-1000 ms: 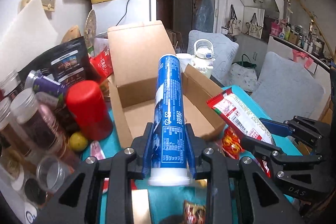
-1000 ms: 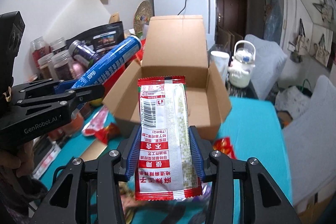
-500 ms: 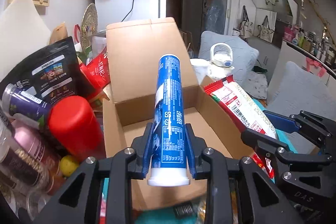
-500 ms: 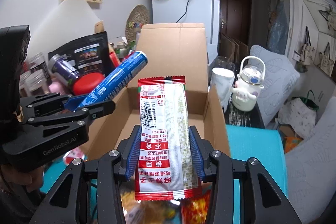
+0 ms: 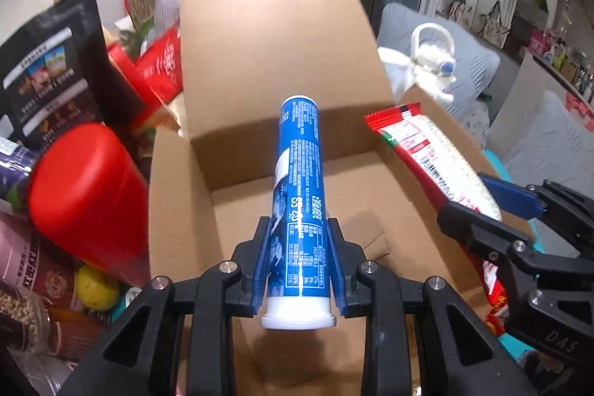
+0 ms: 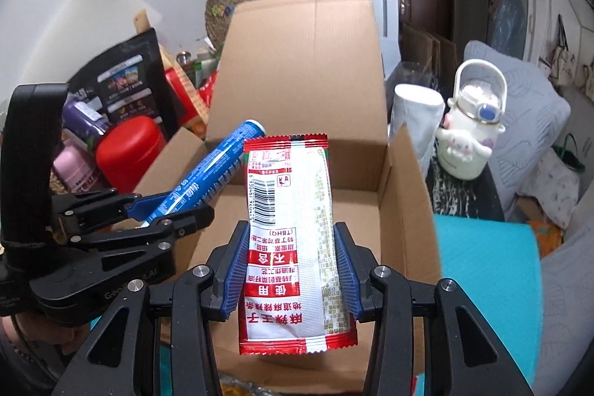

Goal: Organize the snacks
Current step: 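Lift the tube and bar and carry both over the open cardboard box, then lower the tube and bar into the box and open both tools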

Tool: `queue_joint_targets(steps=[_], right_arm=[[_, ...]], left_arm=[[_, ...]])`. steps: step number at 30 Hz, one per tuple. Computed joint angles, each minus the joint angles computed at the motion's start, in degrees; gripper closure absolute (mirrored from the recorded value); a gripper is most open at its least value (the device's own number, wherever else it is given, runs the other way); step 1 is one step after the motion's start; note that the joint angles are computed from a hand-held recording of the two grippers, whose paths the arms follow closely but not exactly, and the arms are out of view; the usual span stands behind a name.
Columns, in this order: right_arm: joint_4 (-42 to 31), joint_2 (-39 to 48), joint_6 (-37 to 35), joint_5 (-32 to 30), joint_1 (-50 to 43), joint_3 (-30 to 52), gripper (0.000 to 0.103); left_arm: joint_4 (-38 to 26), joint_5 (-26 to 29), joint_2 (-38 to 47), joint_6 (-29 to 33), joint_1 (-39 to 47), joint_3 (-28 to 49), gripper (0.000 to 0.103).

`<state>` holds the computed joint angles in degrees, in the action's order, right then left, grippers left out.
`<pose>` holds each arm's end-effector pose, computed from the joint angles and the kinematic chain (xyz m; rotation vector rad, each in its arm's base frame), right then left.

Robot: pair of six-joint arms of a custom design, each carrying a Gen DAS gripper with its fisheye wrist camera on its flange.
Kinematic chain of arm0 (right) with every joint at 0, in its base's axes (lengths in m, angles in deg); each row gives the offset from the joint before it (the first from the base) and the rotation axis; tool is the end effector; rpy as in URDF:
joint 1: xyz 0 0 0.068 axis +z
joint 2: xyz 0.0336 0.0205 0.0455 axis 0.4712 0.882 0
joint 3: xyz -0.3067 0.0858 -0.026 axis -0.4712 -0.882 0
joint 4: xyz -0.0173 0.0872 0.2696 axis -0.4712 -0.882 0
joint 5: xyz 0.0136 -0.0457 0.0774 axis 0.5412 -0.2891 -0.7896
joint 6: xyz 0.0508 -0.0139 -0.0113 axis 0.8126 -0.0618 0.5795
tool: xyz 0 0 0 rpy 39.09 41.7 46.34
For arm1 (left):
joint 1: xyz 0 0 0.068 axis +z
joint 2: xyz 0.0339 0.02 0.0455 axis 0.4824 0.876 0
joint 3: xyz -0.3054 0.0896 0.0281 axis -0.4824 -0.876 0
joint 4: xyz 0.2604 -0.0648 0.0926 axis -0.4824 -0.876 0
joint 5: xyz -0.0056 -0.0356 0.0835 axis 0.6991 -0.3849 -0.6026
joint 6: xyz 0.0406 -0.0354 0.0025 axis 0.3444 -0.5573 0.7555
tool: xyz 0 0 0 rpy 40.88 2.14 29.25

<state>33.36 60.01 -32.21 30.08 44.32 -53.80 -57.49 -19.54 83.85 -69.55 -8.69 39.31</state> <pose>0.1860 0.0470 0.2389 0.1201 2.2961 0.0815 0.2670 -0.2045 0.2267 0.6628 2.3630 -0.3237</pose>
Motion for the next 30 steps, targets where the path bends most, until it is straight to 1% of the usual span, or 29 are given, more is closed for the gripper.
queue_joint_targets(steps=[5, 9, 11, 13, 14, 16, 20, 25, 30], right_arm=[[1.4, 3.1, -0.8, -1.9, -2.0, -0.6, 0.059], [2.0, 4.7, -0.7, -1.4, -2.5, -1.1, 0.058], [2.1, 5.4, -0.6, 0.2, -1.9, -1.3, 0.055], [2.1, 6.9, -0.4, 3.2, -0.9, -1.2, 0.054], [1.9, 7.9, -0.3, 4.1, -0.8, -1.0, 0.048], [2.1, 8.7, -0.1, 3.5, -1.5, -1.2, 0.044], [1.8, 8.6, 0.1, 2.3, -2.3, -1.1, 0.044], [0.0, 7.6, 0.9, 2.2, -1.6, -0.3, 0.044], [-3.3, 5.0, 2.4, 3.6, -0.1, 0.9, 0.044]], left_arm=[[-1.1, 0.3, 3.3, -0.5, -0.1, 1.4, 0.075], [-1.1, -0.3, 5.2, 0.0, -0.5, 1.9, 0.075], [-2.8, -0.4, 6.8, -0.5, -0.7, 3.5, 0.075], [-3.9, -0.1, 8.2, -0.8, -0.3, 4.7, 0.075], [-3.4, -0.3, 8.5, -0.8, -0.3, 4.5, 0.075], [-2.9, -0.6, 8.4, -0.8, -0.5, 4.3, 0.075], [-3.8, -0.8, 8.7, -1.5, -0.6, 5.0, 0.073], [-4.3, -1.5, 8.2, -1.2, -0.8, 4.9, 0.073], [-4.8, -2.2, 5.4, -1.5, -0.7, 3.8, 0.073]])
